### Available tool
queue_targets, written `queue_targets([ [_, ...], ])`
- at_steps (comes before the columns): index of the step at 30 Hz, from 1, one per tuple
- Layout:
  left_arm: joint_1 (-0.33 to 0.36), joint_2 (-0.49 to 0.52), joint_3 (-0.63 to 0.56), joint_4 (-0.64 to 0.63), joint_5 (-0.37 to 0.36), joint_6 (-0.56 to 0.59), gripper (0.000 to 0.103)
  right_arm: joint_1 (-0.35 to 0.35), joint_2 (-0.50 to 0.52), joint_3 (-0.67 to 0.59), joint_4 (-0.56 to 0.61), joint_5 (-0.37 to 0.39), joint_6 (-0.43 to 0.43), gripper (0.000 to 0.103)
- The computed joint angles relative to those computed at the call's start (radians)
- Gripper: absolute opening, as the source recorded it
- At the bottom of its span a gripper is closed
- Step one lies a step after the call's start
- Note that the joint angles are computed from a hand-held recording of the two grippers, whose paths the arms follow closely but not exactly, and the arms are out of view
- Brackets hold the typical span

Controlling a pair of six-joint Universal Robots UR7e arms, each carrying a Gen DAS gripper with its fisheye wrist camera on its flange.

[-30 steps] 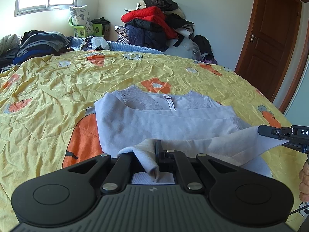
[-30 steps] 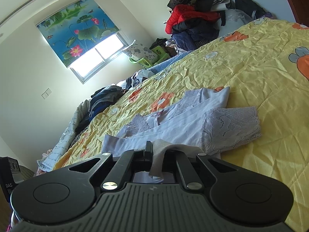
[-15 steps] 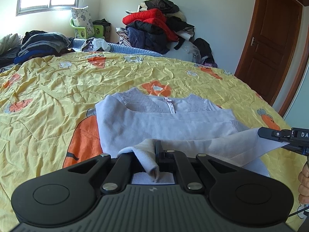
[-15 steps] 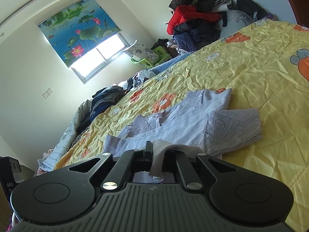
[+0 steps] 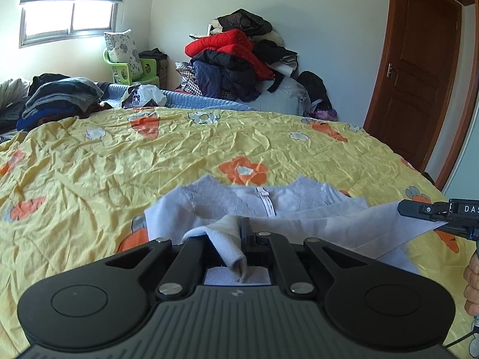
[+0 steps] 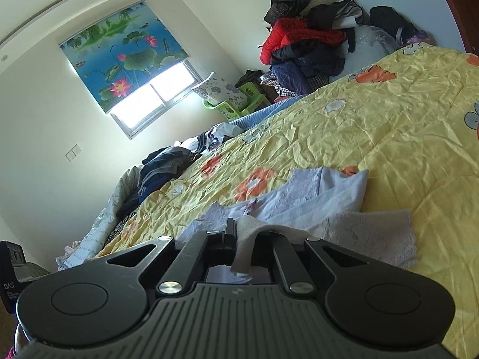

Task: Fold small clothes
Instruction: 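Hold the hem with both grippers over the folded sleeves near the collar, then lower the held hem onto the collar with both grippers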

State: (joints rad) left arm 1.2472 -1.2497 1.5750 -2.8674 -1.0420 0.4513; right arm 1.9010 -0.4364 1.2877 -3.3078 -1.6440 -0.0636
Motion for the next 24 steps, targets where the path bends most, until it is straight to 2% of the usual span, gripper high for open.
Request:
queue_targets([
  [9,0.035,0.107,-0.168,0.098,-0.009,-0.033,0.004,-0.021,0.087,-0.182,0.097,-0.008,0.059,0.008],
  [16,0.043,0.183,-0.269,0.134,0.019,0.0,0.004,-0.023,0.158,-0.322,0.172,-0.044,0.056,0.008],
  [24,0.061,0.253,-0.386,0.238,0.022,-0.043,0.004,-0.033,0.221,-0.451,0.264,-0.078,0.079,0.008],
])
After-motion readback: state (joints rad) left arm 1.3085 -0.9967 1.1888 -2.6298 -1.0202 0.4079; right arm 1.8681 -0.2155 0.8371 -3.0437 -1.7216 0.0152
